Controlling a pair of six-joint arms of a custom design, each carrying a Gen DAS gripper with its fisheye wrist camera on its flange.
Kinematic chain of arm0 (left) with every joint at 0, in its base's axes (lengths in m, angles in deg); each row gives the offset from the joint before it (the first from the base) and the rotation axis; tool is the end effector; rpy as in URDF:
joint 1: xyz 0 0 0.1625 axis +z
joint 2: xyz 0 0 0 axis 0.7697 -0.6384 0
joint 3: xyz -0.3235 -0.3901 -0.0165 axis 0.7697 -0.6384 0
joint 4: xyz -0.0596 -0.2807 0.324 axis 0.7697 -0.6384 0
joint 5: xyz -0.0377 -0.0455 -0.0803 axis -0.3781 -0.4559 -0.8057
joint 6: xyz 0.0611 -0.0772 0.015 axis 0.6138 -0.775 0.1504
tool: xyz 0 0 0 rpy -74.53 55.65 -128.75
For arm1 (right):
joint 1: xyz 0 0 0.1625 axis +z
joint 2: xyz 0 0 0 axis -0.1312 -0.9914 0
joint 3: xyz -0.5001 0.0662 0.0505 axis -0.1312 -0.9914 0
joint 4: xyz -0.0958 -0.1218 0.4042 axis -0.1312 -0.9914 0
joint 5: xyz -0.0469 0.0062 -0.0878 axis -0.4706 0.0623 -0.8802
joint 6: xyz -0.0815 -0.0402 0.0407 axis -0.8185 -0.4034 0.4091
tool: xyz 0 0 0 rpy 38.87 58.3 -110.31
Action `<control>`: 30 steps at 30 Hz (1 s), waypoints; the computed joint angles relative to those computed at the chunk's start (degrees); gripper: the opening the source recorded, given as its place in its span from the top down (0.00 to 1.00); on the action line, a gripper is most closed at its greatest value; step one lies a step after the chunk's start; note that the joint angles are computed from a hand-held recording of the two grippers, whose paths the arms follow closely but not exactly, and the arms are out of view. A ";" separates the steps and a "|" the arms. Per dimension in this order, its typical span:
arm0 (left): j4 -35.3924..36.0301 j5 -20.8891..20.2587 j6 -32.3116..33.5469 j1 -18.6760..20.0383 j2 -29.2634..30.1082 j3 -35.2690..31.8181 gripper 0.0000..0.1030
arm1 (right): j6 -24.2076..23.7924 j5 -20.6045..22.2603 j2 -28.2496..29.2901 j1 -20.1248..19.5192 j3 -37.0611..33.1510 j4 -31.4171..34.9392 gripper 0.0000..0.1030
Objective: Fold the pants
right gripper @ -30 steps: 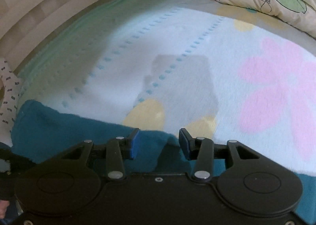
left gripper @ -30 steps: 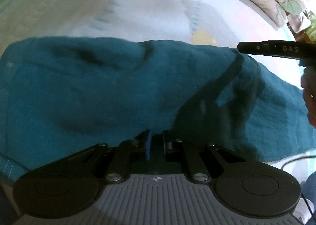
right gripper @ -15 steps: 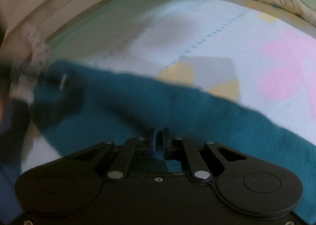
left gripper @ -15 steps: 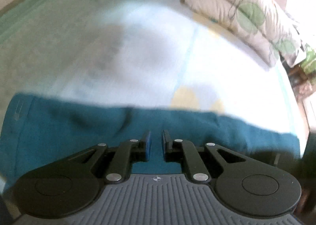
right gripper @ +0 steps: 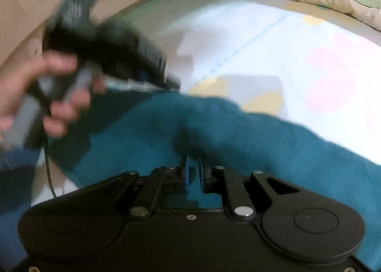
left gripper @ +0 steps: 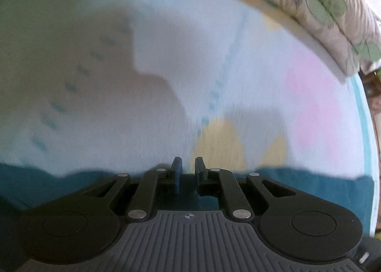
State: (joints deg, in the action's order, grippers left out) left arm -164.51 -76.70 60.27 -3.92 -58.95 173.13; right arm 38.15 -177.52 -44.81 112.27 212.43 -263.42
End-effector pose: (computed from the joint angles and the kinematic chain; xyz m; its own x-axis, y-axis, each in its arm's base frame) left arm -0.2566 -0.5309 0.1301 -0.8693 0.2206 -0.4424 0.3212 0.9323 -0.1662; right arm 0.2016 -0.4265 0.1253 -0.8323 -0.1828 0.5234 -0.4469 0.7800 -0.4382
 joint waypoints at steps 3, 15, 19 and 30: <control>-5.10 1.50 1.36 -2.14 -2.18 5.26 0.89 | -0.35 0.20 -2.27 -0.12 -0.09 -0.56 0.76; -16.13 6.46 1.02 -8.20 -5.84 17.59 0.89 | -1.21 3.07 -4.82 -3.67 -8.26 14.86 0.40; -16.91 5.83 1.14 -7.76 -6.52 17.91 0.89 | 3.67 6.58 -6.17 -5.78 -9.21 25.62 0.42; -18.39 5.21 -1.67 -7.40 -6.67 18.53 0.89 | -5.24 4.13 -2.41 -1.94 2.24 9.23 0.65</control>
State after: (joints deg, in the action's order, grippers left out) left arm -182.90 -71.49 58.59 -11.32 -65.62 191.65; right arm 32.91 -173.39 -47.22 110.32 214.68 -254.20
